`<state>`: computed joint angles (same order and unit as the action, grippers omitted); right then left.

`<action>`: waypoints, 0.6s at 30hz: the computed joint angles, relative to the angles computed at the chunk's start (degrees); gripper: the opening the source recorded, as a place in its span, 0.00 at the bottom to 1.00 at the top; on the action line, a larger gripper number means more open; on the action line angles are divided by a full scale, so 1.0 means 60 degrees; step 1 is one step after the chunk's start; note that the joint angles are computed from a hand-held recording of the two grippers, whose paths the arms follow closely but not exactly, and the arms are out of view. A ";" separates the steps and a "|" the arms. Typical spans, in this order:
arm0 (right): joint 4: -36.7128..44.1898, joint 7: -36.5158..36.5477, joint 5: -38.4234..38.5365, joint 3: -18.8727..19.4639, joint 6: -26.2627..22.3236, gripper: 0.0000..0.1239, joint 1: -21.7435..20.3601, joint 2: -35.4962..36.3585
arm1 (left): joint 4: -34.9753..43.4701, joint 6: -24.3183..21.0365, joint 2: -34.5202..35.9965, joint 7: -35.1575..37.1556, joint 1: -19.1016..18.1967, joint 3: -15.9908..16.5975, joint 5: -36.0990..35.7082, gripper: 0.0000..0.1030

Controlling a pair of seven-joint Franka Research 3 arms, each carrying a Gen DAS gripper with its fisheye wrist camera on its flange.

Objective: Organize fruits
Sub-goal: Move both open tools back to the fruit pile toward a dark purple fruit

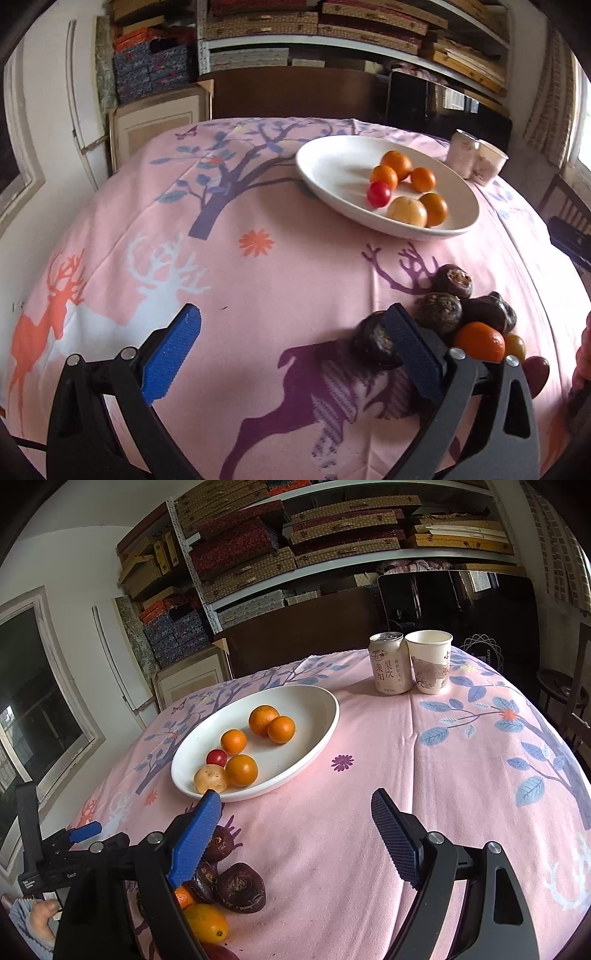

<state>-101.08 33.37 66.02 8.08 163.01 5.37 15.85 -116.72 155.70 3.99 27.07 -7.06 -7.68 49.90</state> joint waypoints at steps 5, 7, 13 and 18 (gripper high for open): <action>-0.0023 0.0215 -0.0240 -0.0021 0.0014 0.68 0.0043 0.0007 | 0.0461 -0.0691 0.0450 0.1173 -0.0317 -0.0194 -0.0118 0.95; -0.0027 0.0210 -0.0244 -0.0002 0.0026 0.68 0.0033 0.0009 | 0.0463 -0.0538 0.0504 0.1489 -0.0380 -0.0191 -0.0260 0.95; -0.0049 0.0147 -0.0214 0.0028 0.0050 0.68 0.0024 0.0003 | 0.0527 -0.0678 0.0605 0.1548 -0.0357 -0.0017 -0.0759 0.96; -0.0048 0.0105 -0.0165 0.0042 0.0024 0.68 0.0014 -0.0005 | 0.0548 -0.1523 0.0452 0.0298 -0.0395 0.0154 -0.0089 0.96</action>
<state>-101.37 34.00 65.03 8.33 163.15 5.45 15.82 -113.43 146.57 6.71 28.85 -9.43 -6.76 49.37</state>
